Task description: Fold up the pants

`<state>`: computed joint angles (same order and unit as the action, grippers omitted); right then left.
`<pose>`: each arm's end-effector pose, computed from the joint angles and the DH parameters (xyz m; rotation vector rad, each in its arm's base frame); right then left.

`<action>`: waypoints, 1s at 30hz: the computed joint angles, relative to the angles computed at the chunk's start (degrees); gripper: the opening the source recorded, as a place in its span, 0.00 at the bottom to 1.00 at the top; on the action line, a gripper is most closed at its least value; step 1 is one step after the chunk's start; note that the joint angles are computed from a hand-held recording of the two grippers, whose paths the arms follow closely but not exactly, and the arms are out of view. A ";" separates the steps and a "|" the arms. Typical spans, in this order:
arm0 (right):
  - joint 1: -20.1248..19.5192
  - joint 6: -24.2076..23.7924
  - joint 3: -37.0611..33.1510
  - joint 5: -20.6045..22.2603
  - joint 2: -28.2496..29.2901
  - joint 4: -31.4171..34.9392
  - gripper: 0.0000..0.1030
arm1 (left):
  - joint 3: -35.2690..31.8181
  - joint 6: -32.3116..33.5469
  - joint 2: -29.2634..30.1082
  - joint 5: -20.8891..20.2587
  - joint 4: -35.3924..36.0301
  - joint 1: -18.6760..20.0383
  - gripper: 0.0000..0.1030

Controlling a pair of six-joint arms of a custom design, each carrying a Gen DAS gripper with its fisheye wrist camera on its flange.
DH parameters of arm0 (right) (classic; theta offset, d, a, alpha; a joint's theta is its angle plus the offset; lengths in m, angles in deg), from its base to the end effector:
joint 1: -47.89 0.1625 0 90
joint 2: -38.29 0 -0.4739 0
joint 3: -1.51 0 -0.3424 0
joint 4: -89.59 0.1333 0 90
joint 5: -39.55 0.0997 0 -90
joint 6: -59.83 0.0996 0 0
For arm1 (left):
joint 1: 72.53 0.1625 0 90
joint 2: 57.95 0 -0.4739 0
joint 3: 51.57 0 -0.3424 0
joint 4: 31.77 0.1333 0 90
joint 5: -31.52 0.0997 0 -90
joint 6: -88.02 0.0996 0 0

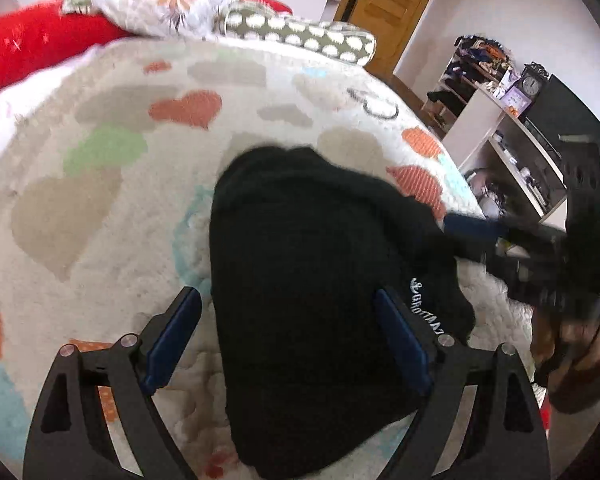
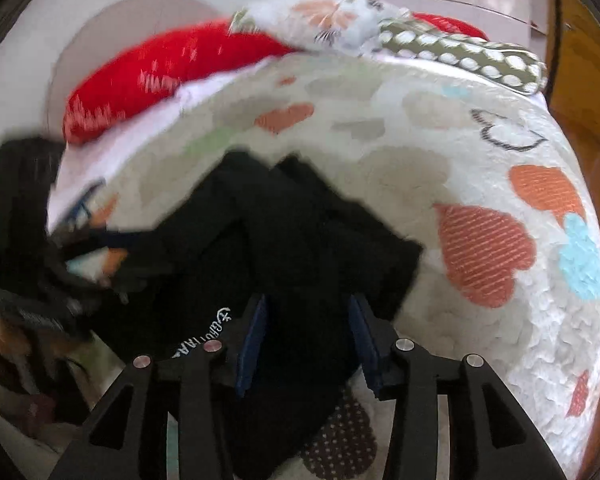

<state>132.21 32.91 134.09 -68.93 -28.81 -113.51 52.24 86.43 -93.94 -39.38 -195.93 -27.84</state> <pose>0.0554 -0.4713 0.2975 0.2792 -2.4455 0.9277 -0.3257 -0.5555 0.0414 1.0403 2.6647 -0.3368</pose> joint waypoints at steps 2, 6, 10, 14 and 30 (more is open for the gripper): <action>0.46 -0.06 -0.75 -0.22 -0.43 -1.68 0.53 | 0.39 0.51 -0.31 -1.01 -0.83 -0.12 0.86; 1.18 -1.51 -6.47 -3.55 2.90 1.93 0.49 | 0.23 0.28 0.95 0.37 1.37 -0.68 0.86; 1.07 -4.11 -7.83 -4.14 4.40 5.16 0.16 | 2.00 0.81 1.26 1.38 -1.22 -0.92 0.87; 0.98 -4.19 -9.27 -12.62 8.03 -1.68 0.00 | 1.30 -0.54 1.80 0.98 -0.40 -0.41 0.89; 5.44 -0.71 -3.84 -3.09 4.96 -1.80 0.35 | 2.21 -1.82 1.25 3.04 -0.54 -1.49 0.89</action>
